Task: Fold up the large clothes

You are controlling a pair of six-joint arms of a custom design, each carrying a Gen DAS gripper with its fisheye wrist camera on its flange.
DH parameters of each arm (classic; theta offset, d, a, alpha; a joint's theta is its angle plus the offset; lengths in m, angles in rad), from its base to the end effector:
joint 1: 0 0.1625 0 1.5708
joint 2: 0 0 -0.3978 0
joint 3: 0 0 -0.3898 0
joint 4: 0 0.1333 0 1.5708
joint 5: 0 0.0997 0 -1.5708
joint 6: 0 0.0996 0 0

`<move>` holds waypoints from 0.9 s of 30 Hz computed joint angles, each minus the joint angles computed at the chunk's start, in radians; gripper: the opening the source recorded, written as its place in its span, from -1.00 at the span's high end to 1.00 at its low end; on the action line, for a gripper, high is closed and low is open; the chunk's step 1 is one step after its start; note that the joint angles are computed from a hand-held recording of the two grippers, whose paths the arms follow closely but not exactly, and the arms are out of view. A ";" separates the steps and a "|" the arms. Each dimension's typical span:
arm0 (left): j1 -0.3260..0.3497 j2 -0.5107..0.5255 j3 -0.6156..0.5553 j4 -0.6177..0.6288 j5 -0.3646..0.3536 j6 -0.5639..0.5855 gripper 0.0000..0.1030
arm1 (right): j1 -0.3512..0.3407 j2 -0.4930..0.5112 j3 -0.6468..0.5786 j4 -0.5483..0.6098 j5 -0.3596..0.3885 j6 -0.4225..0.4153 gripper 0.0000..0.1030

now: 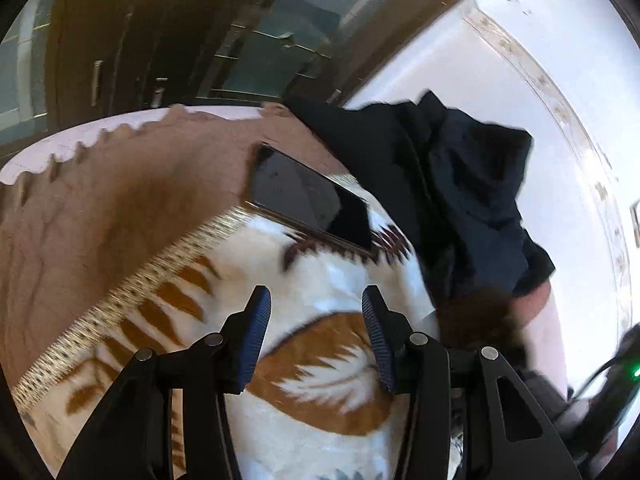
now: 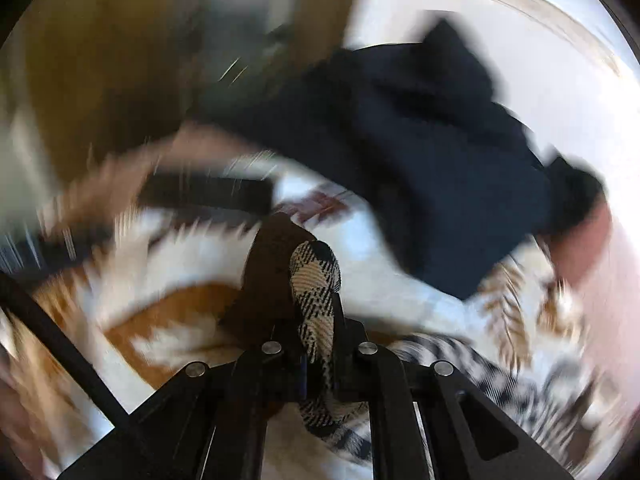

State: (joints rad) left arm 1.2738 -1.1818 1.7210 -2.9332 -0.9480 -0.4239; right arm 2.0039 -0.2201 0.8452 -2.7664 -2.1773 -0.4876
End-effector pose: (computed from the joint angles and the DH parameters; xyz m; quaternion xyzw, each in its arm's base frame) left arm 0.0038 -0.6417 0.3485 -0.1777 0.8629 -0.4554 0.1284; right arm 0.4188 -0.7234 0.0062 0.3316 -0.8578 0.2607 0.2938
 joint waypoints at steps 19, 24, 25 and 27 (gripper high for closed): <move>-0.189 0.196 -0.036 0.081 -0.120 0.244 -0.05 | -0.354 -0.746 0.869 -0.475 -0.172 0.428 0.86; -0.233 0.250 -0.045 0.122 -0.126 0.294 -0.08 | -0.444 -0.853 0.966 -0.457 -0.133 0.491 0.85; -0.241 0.262 -0.049 0.132 -0.124 0.306 -0.08 | -0.456 -0.871 0.987 -0.462 -0.132 0.486 0.85; -0.258 0.285 -0.050 0.142 -0.111 0.324 -0.08 | -0.474 -0.896 1.011 -0.475 -0.130 0.464 0.81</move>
